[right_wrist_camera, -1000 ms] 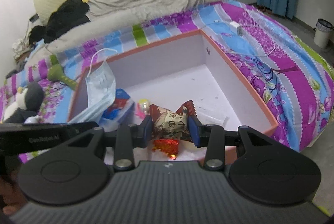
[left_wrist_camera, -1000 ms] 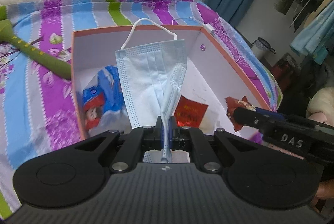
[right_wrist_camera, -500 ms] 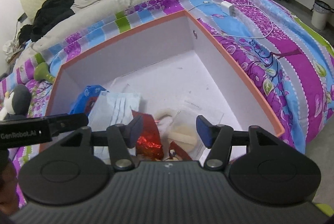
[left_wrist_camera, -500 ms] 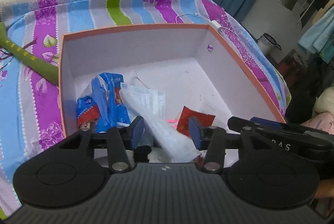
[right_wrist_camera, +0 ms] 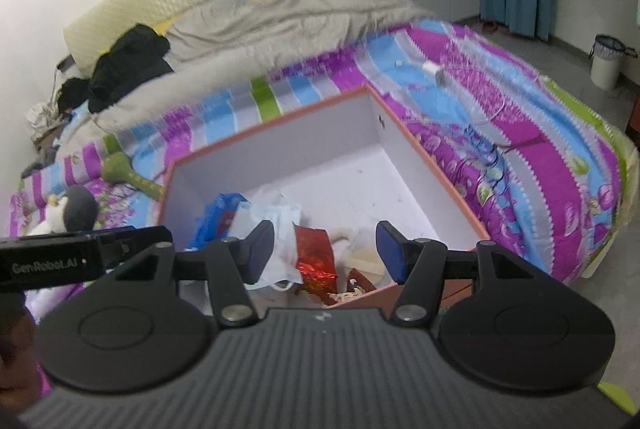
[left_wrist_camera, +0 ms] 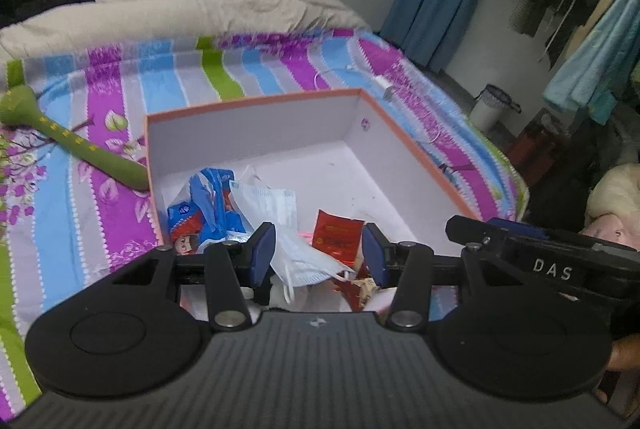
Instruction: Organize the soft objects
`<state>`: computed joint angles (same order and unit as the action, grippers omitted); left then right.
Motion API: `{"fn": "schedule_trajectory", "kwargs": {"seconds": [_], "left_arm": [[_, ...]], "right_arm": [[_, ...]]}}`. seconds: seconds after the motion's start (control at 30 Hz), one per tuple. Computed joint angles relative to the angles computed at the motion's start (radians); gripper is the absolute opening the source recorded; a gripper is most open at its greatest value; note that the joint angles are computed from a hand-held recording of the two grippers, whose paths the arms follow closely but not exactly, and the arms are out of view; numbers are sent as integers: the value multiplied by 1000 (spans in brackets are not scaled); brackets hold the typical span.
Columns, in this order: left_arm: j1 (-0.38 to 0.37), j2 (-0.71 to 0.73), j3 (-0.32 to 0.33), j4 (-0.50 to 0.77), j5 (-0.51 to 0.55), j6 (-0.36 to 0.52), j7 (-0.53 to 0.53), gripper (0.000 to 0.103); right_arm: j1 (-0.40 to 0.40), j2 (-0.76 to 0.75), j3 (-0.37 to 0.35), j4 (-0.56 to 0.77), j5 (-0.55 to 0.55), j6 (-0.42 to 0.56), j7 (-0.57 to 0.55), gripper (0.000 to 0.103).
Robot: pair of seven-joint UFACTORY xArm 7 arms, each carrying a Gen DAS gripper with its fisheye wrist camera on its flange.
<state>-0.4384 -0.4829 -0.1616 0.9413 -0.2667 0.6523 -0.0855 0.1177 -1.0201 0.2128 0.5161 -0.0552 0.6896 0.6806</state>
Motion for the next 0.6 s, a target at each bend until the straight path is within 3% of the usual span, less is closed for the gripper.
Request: {"fn": "schedule_trajectory", "kwargs": {"seconds": [0.6], "left_arm": [[-13,-500,23,-137,-6,208,-18,54]], "right_arm": [[69,-273,172,131,17,278,113,59]]}}
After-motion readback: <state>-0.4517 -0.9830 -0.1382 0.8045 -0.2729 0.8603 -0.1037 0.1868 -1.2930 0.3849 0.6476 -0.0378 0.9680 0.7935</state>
